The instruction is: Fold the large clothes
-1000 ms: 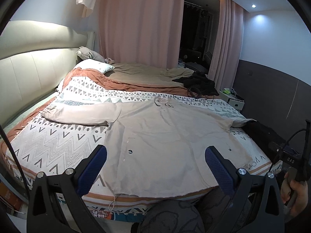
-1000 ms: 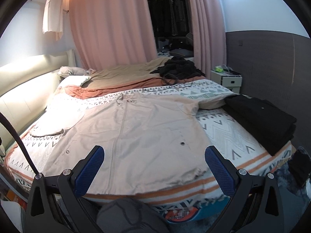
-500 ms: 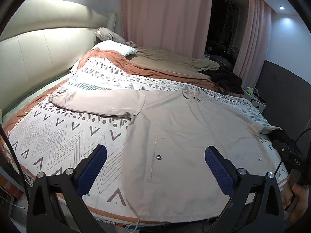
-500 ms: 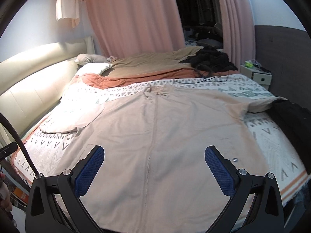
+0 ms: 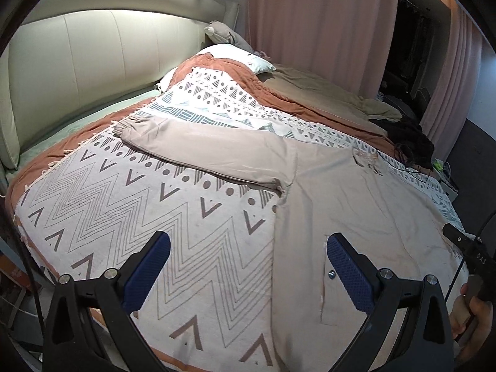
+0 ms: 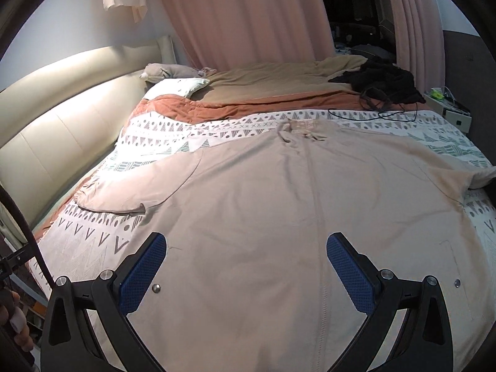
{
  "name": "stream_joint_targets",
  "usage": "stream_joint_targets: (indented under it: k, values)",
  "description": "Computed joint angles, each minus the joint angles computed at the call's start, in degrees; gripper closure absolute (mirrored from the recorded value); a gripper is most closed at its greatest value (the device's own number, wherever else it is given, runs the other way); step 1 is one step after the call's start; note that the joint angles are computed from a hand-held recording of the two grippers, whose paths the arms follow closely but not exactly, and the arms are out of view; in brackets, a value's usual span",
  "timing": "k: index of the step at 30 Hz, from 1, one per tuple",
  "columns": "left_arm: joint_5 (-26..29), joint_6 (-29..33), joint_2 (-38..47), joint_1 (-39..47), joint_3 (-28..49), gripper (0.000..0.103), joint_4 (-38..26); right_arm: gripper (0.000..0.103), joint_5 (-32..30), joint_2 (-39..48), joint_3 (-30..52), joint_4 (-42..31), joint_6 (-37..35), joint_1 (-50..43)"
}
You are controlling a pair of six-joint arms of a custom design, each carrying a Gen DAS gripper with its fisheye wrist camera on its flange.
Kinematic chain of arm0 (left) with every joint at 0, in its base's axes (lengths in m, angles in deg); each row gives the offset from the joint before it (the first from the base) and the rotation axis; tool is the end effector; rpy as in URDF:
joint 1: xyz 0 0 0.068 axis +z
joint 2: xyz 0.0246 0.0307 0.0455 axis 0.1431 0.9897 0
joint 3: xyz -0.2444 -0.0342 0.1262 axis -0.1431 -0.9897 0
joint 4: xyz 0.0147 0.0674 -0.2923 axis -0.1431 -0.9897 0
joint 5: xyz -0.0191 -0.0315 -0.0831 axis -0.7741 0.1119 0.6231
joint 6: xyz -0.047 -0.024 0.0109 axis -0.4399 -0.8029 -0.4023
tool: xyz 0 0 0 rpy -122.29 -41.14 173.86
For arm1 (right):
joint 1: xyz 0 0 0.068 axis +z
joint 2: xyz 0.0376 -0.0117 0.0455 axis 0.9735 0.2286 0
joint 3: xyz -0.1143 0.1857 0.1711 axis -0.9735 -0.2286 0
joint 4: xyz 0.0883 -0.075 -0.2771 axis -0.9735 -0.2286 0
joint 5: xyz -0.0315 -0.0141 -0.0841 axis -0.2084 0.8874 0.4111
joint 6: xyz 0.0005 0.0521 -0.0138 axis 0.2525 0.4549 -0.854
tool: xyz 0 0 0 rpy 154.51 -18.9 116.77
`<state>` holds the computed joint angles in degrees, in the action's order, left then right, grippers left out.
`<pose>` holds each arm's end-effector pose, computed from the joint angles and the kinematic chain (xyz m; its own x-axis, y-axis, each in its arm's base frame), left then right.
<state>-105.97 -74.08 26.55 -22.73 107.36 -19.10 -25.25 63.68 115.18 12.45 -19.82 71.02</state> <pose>0.1783 -0.0767 0.2002 -0.2778 -0.6097 -0.7423 -0.7452 0.6244 -0.2340 0.4201 -0.0168 0.1992 -0.4261 -0.3444 -0.8366 -0.7436 0.6601 0.1070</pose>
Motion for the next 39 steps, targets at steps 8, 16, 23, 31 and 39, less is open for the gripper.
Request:
stream_joint_targets:
  k: [8, 16, 23, 31, 39]
  values:
    - [9.5, 14.0, -11.8, 18.0, -8.0, 0.0, 6.5, 0.0, 6.7, 7.5, 9.6, -1.0, 7.9, 9.6]
    - [26.0, 31.9, -10.9, 42.8, -9.5, 0.0, 17.6, 0.0, 10.4, 16.1, 23.1, -5.5, 12.7, 17.8]
    - [38.7, 40.5, 4.9, 59.3, -5.7, 0.0, 29.3, 0.0, 13.2, 29.2, 41.4, -15.4, 13.2, 21.9]
    - [50.0, 42.5, 27.3, 72.0, 1.9, 0.017, 40.7, 0.0, 18.2, 44.7, 65.7, -29.0, 12.3, 25.4]
    - [53.3, 40.6, 42.9, 76.6, 8.5, 0.042, 46.3, 0.0, 18.5, 51.7, 73.5, -32.3, 13.8, 25.2]
